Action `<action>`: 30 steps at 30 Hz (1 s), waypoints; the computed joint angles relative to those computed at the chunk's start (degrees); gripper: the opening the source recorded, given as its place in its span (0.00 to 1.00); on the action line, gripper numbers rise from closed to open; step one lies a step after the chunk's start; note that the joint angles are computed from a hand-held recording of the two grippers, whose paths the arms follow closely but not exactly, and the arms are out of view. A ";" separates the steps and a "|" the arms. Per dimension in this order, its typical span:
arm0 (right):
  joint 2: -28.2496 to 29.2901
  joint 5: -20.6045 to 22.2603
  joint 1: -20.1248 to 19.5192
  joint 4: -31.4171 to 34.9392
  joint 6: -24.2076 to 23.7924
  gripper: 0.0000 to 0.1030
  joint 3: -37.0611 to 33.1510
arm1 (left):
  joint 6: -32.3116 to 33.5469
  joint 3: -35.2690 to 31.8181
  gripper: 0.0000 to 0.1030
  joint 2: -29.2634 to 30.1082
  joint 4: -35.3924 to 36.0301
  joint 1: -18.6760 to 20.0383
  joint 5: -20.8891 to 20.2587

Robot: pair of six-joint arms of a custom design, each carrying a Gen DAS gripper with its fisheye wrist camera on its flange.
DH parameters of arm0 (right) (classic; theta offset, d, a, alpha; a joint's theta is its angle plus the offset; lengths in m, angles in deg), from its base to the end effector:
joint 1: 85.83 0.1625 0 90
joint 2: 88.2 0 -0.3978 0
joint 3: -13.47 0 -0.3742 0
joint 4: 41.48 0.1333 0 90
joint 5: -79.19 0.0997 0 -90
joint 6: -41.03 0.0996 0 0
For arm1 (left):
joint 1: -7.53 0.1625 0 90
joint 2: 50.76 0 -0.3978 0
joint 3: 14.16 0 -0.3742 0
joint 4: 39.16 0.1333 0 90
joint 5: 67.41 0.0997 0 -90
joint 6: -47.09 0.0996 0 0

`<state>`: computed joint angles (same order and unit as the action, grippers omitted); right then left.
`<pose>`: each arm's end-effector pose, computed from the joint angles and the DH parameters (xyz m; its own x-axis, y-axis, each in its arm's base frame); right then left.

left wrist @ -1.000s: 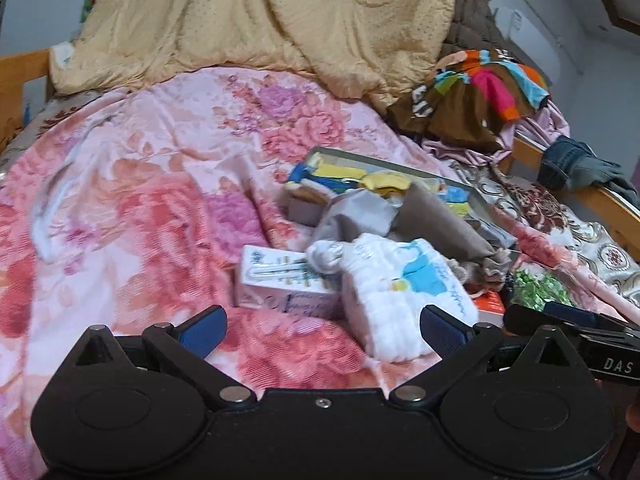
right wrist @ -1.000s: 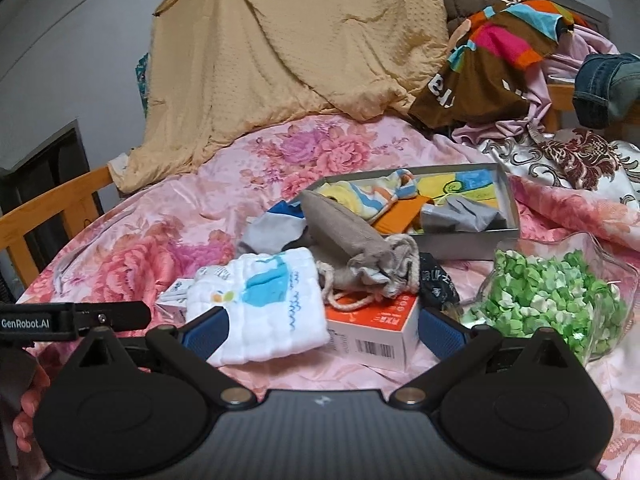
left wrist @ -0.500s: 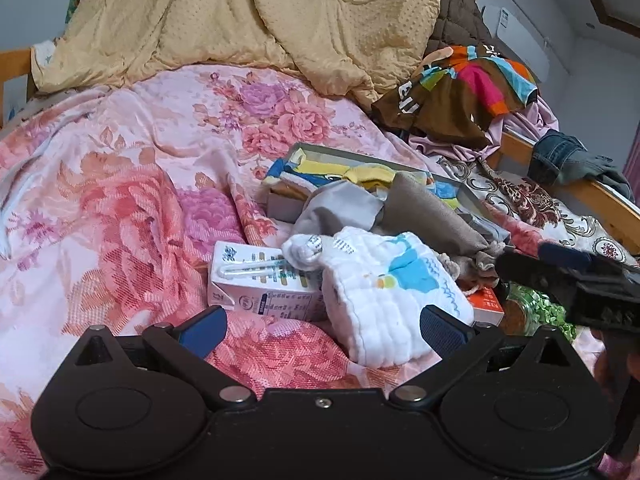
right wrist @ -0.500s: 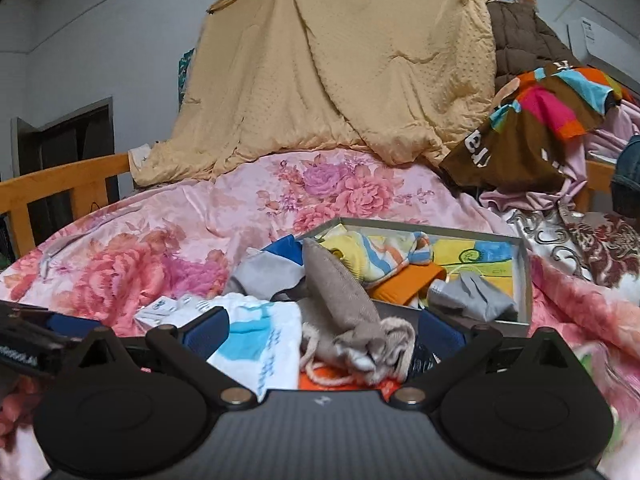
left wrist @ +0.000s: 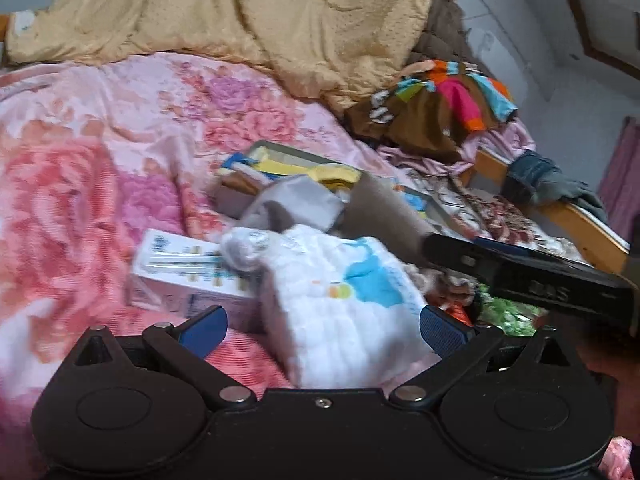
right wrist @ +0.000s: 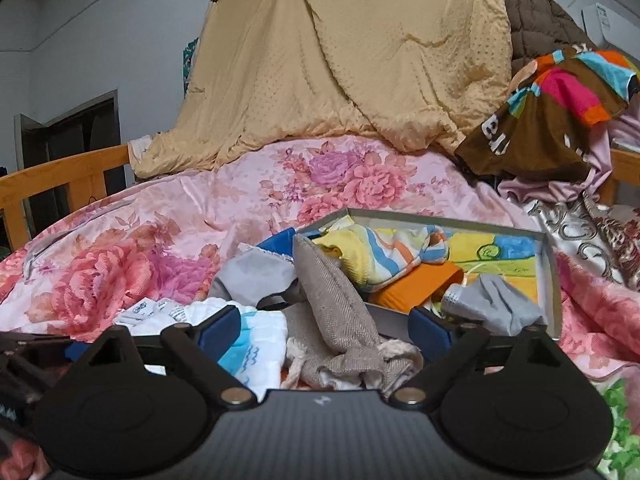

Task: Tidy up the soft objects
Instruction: 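Grasp the white blue-print towel with left tool while right tool grasps beige drawstring pouch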

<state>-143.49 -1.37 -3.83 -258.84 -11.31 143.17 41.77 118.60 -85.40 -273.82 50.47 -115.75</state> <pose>0.0834 -0.4819 0.1495 -0.6743 -0.4677 0.5714 -0.7365 0.3706 -0.5659 -0.1547 -0.4165 0.0394 -0.9051 0.1739 -0.3879 0.4214 0.4868 -0.7651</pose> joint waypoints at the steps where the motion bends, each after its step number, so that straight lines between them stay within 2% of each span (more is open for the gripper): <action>1: -0.22 0.00 -0.07 1.39 0.69 0.87 -0.21 | 0.52 -0.24 0.99 0.61 -1.05 0.24 -0.84; 8: -1.08 0.30 0.01 3.87 -0.05 0.77 0.50 | -0.79 -0.85 0.91 2.49 -6.08 2.21 -4.92; 13: -0.83 -0.24 0.12 4.22 -0.83 0.65 0.54 | -2.21 -0.68 0.78 2.63 -6.82 2.54 -5.06; 19: -0.70 -0.51 -0.28 4.14 0.12 0.61 0.51 | -2.93 -0.58 0.63 2.67 -6.64 2.78 -5.28; 30: 0.24 -0.35 -0.40 1.99 -0.04 0.50 0.77 | -3.79 -0.69 0.56 2.95 -6.60 3.05 -5.07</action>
